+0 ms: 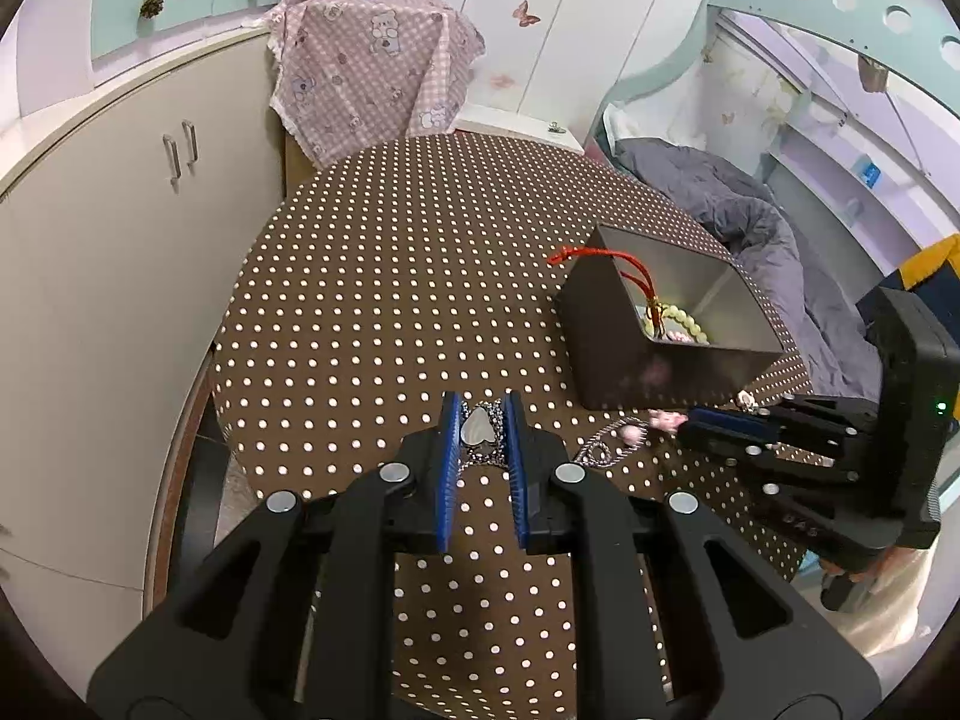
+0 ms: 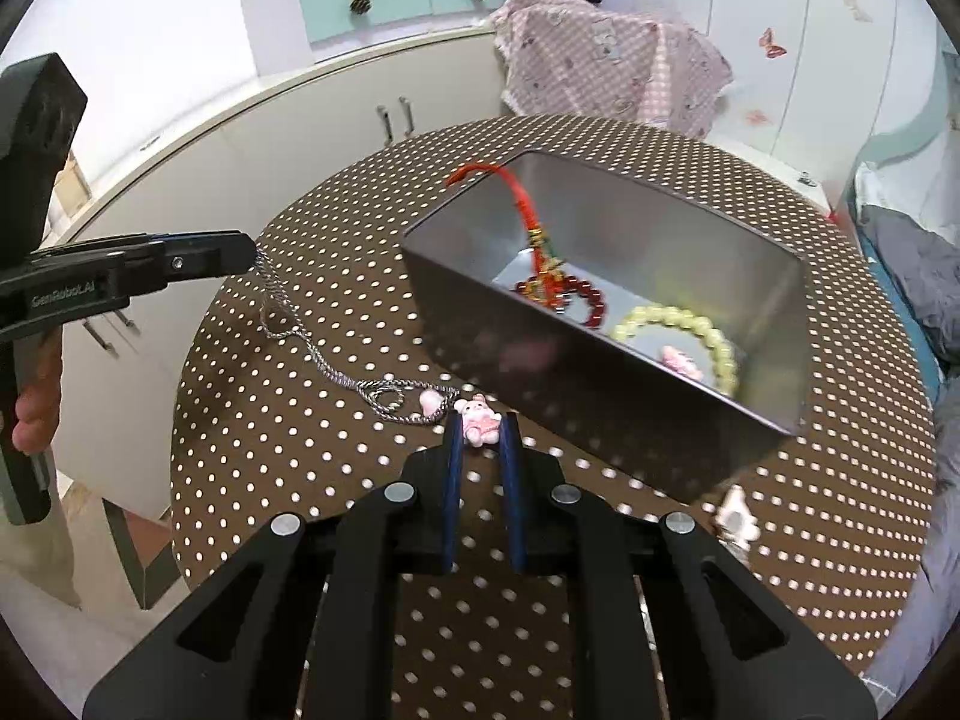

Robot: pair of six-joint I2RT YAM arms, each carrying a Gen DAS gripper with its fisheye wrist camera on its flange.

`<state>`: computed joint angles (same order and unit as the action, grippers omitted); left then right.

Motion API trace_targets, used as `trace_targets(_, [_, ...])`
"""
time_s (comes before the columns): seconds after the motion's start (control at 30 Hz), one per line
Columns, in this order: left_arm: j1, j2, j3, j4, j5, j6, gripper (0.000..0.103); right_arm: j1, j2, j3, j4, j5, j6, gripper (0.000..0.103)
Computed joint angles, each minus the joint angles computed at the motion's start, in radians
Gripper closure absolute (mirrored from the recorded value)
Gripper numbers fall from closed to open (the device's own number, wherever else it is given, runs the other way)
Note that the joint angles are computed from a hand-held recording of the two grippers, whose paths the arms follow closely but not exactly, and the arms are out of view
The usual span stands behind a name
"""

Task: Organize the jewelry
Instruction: 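Lift the necklace with the left tool while the right tool grasps the pink bunny charm, then lower the necklace into the grey box and open both tools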

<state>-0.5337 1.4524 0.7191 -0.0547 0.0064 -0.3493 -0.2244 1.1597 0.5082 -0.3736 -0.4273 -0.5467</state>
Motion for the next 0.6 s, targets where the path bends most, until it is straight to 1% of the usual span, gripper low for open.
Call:
trace_targets(0.03, [-0.001,-0.003,0.001,-0.001,-0.006,0.0,0.088,-0.013,-0.007,0.001,-0.006,0.0,-0.003,0.094])
trace_targets(0.43, [-0.029,-0.02,0.043,-0.01,-0.037,0.018,0.088,-0.171,-0.11,0.022,-0.076,-0.076,-0.045,0.094])
trace_targets(0.6, [-0.051,-0.036,0.082,-0.018,-0.041,0.035,0.088,-0.243,-0.142,0.05,-0.101,-0.134,-0.067,0.095])
